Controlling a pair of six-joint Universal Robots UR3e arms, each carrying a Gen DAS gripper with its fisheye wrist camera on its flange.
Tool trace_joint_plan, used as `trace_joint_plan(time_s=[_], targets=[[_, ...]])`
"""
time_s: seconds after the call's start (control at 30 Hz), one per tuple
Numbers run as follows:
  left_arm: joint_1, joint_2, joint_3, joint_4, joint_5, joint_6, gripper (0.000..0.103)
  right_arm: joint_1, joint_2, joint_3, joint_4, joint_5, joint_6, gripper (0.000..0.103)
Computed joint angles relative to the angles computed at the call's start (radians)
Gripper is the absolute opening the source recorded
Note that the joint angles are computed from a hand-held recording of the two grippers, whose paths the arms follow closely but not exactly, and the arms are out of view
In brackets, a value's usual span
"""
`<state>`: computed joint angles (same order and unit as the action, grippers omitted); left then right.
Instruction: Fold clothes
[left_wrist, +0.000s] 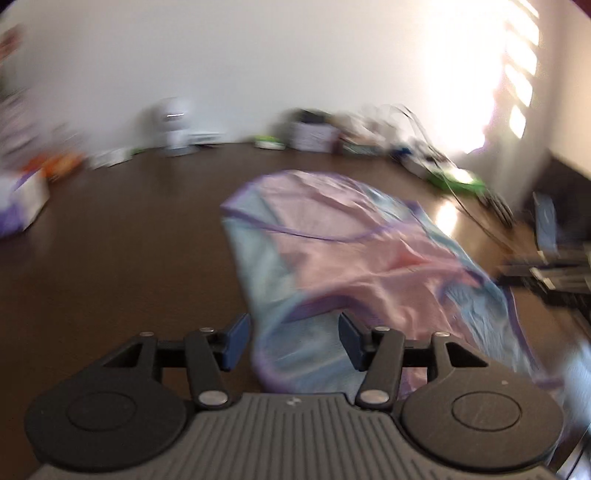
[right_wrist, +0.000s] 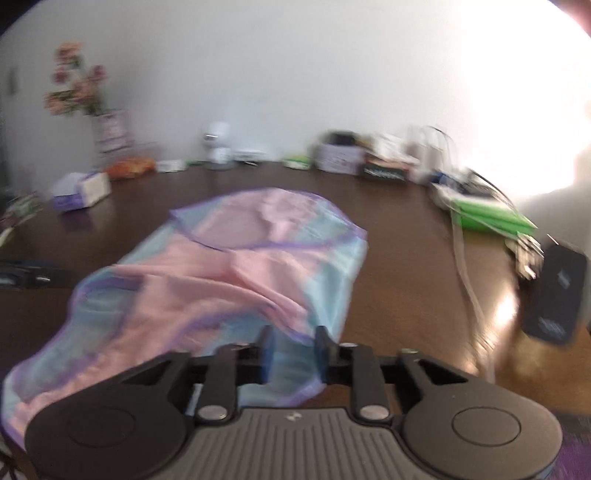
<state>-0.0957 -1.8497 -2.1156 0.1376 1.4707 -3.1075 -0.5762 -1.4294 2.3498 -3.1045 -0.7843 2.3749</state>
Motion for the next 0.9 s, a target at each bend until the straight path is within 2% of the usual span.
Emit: trace_joint_plan(time_s=[0.03,0.07,0.1,0.13,0.17,0.27,0.33,0.4,0.43,0.47,0.5,0.53,0.57,0.63,0.73,0.77,0.83,0.9], targets=[[-0.011,-0.04,0.056,-0.036,0.009,0.024,0.048,0.045,0.055,-0.036,-0.058,-0.038,0.035,0.025],[-0.017,-0.073,0.106,-0.074,0.016,0.039,0.02,0.086,0.104,-0.078,-0.091,-0.08,0.067,0.025],[-0.006,-0.087,0.131,-0.107,0.008,0.032,0.003,0.116,0.142,-0.125,-0.087,-0.113,0.093,0.025],[0.018,-0.086,0.13,-0.116,-0.028,0.022,0.001,0.132,0.169,-0.167,-0.057,-0.127,0.108,0.022],[0.05,-0.073,0.105,-0.098,-0.075,0.01,0.001,0.135,0.182,-0.195,-0.017,-0.129,0.107,0.004],[0.132,-0.011,-0.005,-0.03,-0.139,-0.038,0.002,0.095,0.17,-0.198,0.034,-0.105,0.104,0.001],[0.146,0.033,-0.049,-0.038,-0.119,-0.059,0.008,0.066,0.151,-0.184,0.045,-0.105,0.114,0.002],[0.137,0.095,-0.091,-0.051,-0.122,-0.072,0.013,0.03,0.093,-0.14,0.072,-0.076,0.078,0.01],[0.128,0.129,-0.111,-0.052,-0.129,-0.08,0.022,0.01,0.044,-0.11,0.113,-0.047,0.029,0.012],[0.117,0.155,-0.128,-0.047,-0.151,-0.083,0.038,-0.008,-0.003,-0.09,0.184,-0.01,-0.027,0.023],[0.103,0.153,-0.128,-0.032,-0.202,-0.071,0.046,-0.021,-0.045,-0.08,0.268,0.026,-0.083,0.034],[0.083,0.131,-0.102,-0.041,-0.246,-0.05,0.05,-0.035,-0.087,-0.073,0.36,0.059,-0.143,0.036],[0.062,0.1,-0.065,-0.054,-0.282,-0.032,0.05,-0.033,-0.104,-0.084,0.446,0.082,-0.18,0.036],[0.018,-0.008,0.058,-0.106,-0.278,-0.025,0.048,0.005,-0.071,-0.127,0.526,0.092,-0.179,0.034],[-0.028,-0.13,0.229,-0.224,-0.22,-0.067,0.029,0.075,0.01,-0.149,0.406,0.056,-0.054,0.033],[-0.027,-0.143,0.247,-0.243,-0.224,-0.071,0.018,0.086,0.031,-0.163,0.387,0.053,-0.018,0.031],[-0.019,-0.142,0.224,-0.223,-0.234,-0.066,0.005,0.101,0.069,-0.189,0.359,0.049,0.05,0.031],[-0.01,-0.13,0.17,-0.146,-0.25,-0.07,0.003,0.108,0.104,-0.201,0.323,0.044,0.097,0.031]])
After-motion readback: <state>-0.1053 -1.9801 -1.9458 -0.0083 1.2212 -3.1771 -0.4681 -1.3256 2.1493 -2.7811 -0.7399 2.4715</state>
